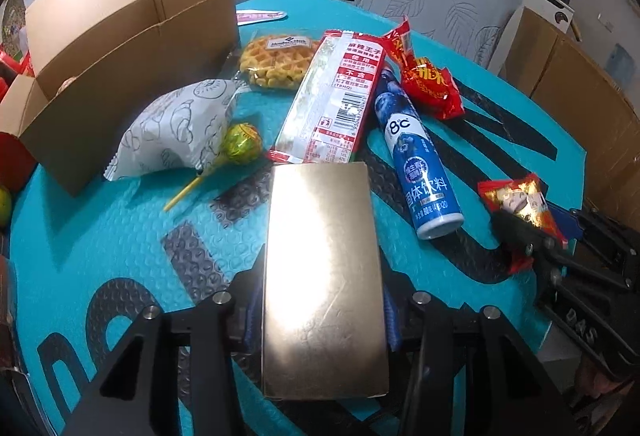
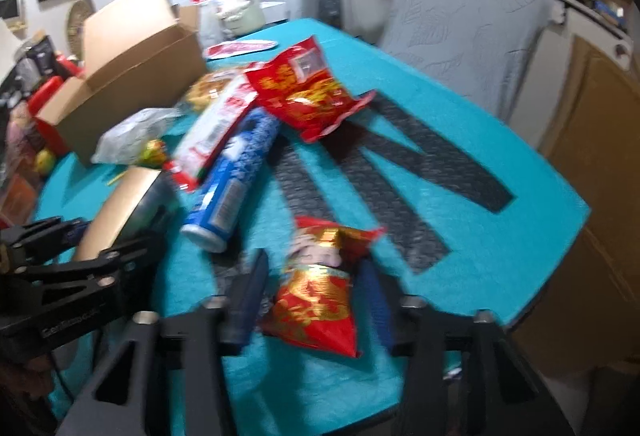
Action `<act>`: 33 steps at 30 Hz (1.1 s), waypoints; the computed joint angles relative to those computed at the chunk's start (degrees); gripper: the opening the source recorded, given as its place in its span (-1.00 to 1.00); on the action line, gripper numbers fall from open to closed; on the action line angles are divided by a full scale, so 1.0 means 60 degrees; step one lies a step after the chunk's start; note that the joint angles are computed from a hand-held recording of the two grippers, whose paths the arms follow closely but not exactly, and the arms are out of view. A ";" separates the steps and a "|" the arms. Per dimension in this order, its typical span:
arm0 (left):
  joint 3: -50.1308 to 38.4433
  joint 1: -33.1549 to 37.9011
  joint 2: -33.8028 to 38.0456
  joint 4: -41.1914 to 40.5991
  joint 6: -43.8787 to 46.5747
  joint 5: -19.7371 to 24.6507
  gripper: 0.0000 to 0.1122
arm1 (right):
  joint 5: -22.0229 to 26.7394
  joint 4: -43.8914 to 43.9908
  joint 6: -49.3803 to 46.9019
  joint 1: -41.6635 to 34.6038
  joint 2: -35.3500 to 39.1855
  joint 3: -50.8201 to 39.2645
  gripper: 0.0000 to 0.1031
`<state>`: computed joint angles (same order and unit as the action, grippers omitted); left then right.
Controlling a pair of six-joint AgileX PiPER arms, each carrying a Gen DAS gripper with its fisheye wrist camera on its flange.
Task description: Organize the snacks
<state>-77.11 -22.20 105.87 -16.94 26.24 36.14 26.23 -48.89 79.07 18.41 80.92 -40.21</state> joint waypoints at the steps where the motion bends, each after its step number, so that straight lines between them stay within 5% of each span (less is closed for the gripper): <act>1: 0.0010 0.0013 -0.0022 -0.0042 0.0063 0.0028 -0.22 | -0.0077 0.0046 -0.0043 -0.0045 -0.0032 0.0025 -0.35; 16: 0.0478 0.0939 -0.1061 -0.1797 0.1589 0.0419 -0.22 | -0.0764 0.0945 -0.0681 0.0573 -0.0885 -0.0075 -0.37; 33: 0.0367 0.2343 -0.1931 -0.2491 0.2083 0.0546 -0.22 | -0.0994 0.1351 -0.1946 0.1846 -0.0061 -0.2051 -0.37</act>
<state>-74.91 -8.14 94.28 -31.89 38.74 39.41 20.26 -40.79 67.39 29.48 80.55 -52.52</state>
